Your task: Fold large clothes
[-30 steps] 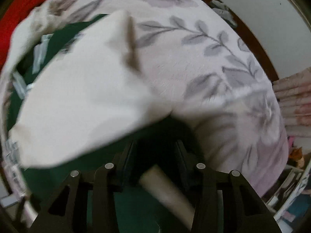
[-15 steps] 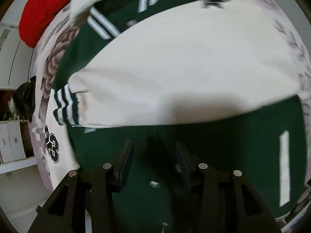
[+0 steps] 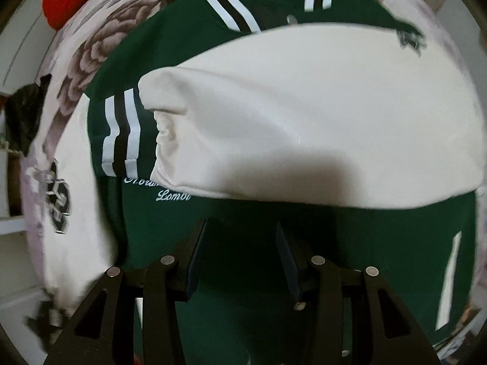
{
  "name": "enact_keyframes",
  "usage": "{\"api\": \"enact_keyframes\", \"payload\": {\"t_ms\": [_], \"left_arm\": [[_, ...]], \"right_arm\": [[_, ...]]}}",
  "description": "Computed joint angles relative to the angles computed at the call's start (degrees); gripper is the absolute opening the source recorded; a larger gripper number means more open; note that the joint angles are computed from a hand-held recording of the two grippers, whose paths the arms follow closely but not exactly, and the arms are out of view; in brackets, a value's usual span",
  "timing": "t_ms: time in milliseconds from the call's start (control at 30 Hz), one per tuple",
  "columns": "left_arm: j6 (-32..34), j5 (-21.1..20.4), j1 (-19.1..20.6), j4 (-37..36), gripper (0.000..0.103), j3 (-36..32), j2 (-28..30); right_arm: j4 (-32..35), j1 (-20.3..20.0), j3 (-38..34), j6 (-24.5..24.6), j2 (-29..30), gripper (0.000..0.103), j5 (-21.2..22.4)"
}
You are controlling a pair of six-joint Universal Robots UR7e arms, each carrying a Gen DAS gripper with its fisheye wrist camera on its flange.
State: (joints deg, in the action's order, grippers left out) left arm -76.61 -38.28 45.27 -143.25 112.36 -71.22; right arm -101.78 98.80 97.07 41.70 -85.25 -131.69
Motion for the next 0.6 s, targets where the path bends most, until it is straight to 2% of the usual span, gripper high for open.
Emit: {"api": "enact_keyframes", "payload": {"t_ms": [100, 167, 200, 233, 300, 367, 433, 467, 600], "left_arm": [[9.0, 2.9, -1.0, 2.6, 0.005, -6.7, 3.4], [15.1, 4.4, -1.7, 3.8, 0.005, -11.7, 6.3], [18.2, 5.1, -2.3, 4.6, 0.005, -14.5, 8.0], [21.4, 5.7, -2.7, 5.0, 0.005, -17.4, 10.0], [28.2, 6.4, -4.0, 4.8, 0.005, -22.2, 13.5], [34.0, 6.8, -5.5, 4.6, 0.005, -26.3, 16.8], [39.6, 5.3, -7.0, 3.8, 0.005, -30.6, 20.4], [41.8, 4.2, -7.7, 3.7, 0.005, -32.8, 22.3], [49.9, -1.8, -10.9, 3.9, 0.005, -42.7, 31.7]], "right_arm": [[6.7, 2.7, -2.6, 2.2, 2.4, 0.047, -7.6], [14.2, 4.5, -5.1, 4.7, 4.5, 0.049, -14.4], [16.8, 4.9, -5.9, 5.8, 5.2, 0.053, -16.5], [20.6, 5.3, -7.0, 7.1, 6.2, 0.063, -19.5], [24.5, 5.2, -8.1, 7.4, 7.2, 0.066, -23.2], [24.6, 4.4, -8.3, 5.7, 7.7, 0.071, -25.1], [20.2, 3.0, -7.4, 1.8, 6.8, 0.071, -23.8], [15.8, 1.9, -6.7, -0.8, 5.5, 0.071, -21.2], [5.4, -1.0, -4.4, -5.5, 0.7, 0.071, -13.3]]}}
